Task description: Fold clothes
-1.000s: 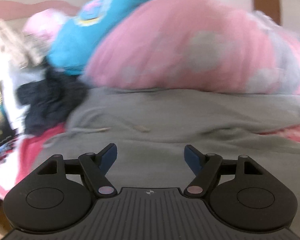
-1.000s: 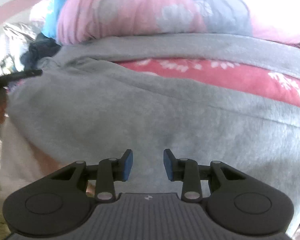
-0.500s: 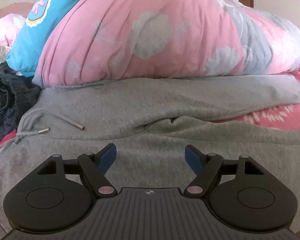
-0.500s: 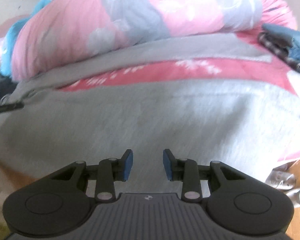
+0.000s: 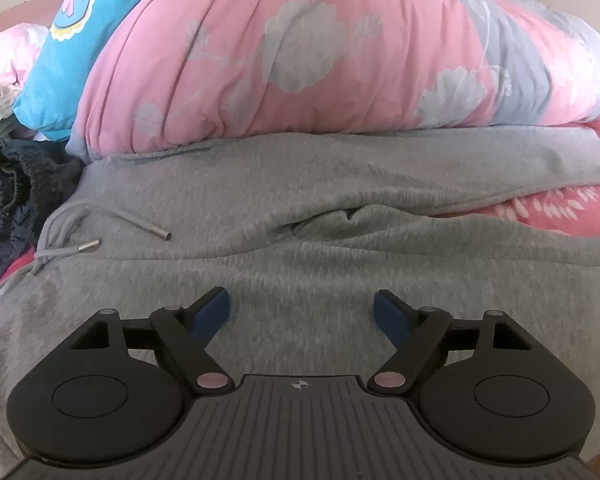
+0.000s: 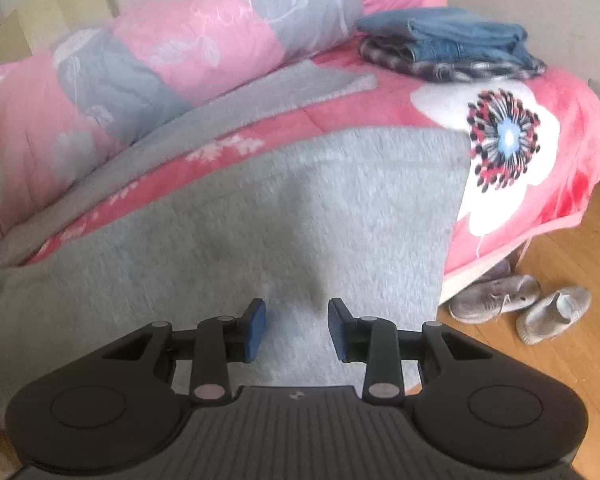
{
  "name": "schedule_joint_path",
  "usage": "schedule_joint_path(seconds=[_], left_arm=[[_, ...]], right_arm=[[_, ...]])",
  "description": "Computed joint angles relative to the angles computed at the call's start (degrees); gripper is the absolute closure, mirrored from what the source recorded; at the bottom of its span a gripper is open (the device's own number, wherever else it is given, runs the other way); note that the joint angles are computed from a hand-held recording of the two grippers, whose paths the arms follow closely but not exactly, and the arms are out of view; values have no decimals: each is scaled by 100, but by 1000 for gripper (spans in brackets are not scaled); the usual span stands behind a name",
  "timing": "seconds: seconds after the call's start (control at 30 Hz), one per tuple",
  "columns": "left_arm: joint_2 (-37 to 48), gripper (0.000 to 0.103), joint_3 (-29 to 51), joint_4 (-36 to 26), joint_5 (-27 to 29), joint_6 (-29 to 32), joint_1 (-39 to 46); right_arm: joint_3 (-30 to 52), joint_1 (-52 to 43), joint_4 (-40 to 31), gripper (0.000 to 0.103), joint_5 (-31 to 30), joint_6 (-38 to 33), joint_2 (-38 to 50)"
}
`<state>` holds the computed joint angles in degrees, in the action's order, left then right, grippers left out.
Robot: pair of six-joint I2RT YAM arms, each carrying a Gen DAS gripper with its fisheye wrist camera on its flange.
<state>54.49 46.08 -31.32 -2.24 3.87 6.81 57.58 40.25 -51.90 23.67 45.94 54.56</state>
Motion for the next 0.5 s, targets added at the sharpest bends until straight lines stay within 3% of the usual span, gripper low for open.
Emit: schedule_joint_path(seconds=[0.07,0.17,0.33,0.5], left_arm=[[-92,17,44,-178,-53,-13,-33],[-276,4,99,-481,-212,19,-118],[-516,1,133,-858,-857,63,-478],[-426,0,163,-908,-1129,-133,-519]], right_arm=[[265,152,151,60,57,-198,279],[812,497,480,51,128,-767,862],[1236,696,1851,42,-612,-1531,1671],[2090,909,2286,40,-1057,-1712,2940]])
